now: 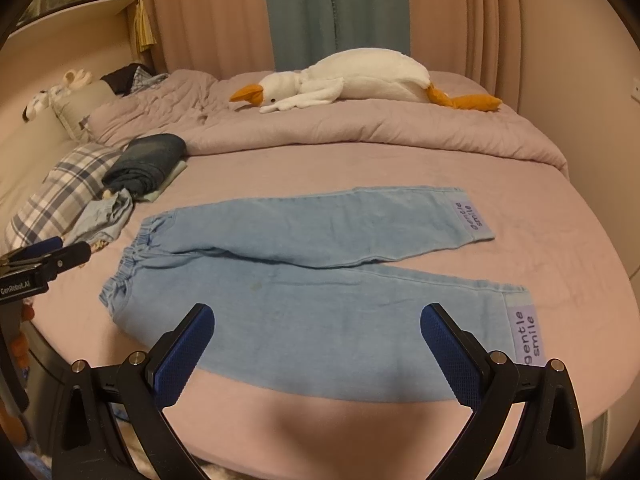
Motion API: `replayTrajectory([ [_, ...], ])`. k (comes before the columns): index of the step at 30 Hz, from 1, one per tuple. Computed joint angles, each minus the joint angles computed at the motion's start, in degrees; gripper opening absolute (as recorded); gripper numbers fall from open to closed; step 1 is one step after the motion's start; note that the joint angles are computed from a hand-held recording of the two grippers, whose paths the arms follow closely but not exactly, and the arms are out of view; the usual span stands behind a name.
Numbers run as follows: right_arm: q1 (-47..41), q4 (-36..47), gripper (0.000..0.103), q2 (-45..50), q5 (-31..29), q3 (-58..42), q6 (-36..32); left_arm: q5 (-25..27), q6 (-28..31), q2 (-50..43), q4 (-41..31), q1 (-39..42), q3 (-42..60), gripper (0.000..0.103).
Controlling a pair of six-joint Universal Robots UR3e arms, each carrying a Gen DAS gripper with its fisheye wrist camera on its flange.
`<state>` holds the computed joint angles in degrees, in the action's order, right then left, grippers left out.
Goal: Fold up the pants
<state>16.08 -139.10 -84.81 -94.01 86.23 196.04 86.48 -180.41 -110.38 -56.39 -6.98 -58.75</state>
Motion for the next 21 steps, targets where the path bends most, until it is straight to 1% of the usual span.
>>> replayTrajectory([
  [9,-0.13,0.19,0.102,0.04,-0.04,-0.11,0.0,0.38,-0.16,-1.12,-0.31,-0.73,1.34,0.103],
  [21,0.11,0.08,0.102,0.23,-0.3,-0.16,0.15,-0.37,0.28,-0.46,0.27,-0.12,-0.1,0.103],
])
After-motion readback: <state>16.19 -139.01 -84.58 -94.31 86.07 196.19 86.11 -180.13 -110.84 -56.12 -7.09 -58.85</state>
